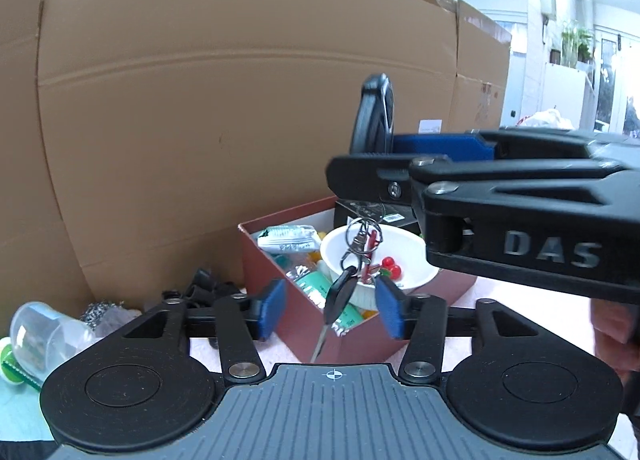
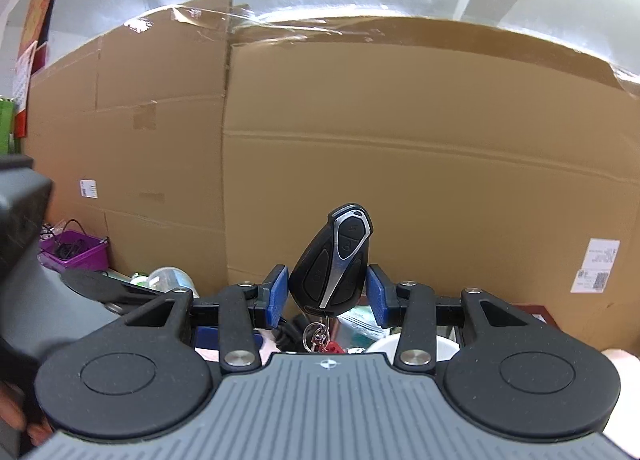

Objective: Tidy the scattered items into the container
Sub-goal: 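Lift the car key with the right gripper and carry it over the white bowl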

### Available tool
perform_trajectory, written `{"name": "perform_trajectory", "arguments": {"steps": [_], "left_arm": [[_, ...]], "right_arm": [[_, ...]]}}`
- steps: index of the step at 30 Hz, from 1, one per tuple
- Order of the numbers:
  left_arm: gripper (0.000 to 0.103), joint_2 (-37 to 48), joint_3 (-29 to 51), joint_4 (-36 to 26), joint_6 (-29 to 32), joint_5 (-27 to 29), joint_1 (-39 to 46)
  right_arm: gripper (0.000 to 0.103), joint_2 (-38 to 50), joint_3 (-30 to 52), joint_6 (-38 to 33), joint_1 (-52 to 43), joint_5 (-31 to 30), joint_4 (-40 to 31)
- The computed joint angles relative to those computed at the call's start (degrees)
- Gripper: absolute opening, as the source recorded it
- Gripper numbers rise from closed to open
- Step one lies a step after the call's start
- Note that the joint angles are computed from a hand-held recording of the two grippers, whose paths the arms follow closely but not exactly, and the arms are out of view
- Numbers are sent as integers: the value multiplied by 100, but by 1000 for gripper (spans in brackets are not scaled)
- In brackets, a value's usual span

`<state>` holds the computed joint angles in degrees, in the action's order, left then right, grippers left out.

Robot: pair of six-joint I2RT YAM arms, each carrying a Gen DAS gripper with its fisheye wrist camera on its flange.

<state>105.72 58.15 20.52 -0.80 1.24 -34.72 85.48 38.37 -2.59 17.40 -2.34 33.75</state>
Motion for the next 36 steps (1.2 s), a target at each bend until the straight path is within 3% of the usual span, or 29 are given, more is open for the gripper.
{"name": "perform_trajectory", "arguments": {"steps": [4, 6, 7, 10, 11, 13, 24, 36], "left_arm": [[65, 302, 269, -10, -43, 265, -11], [57, 539, 555, -175, -19, 422, -32], [44, 663, 726, -304, -30, 485, -47], [28, 963, 1112, -484, -187, 765, -60], [14, 1035, 1213, -508, -208, 779, -83], [5, 1151, 1421, -628, -181, 796, -135], [4, 1538, 2573, -1245, -28, 256, -482], [4, 3289, 5758, -3138, 148, 12, -879]], "right_arm": [[47, -146, -81, -31, 10, -7, 20], [47, -235, -143, -46, -31, -24, 8], [47, -257, -152, -48, -58, -35, -2], [47, -333, -176, -45, -171, -62, -50], [47, -377, -211, -54, -237, -78, -53], [47, -447, -248, -33, -387, -159, -91], [47, -409, -83, -184, -1241, -251, -264], [47, 464, 612, -238, -2197, -487, -663]]}}
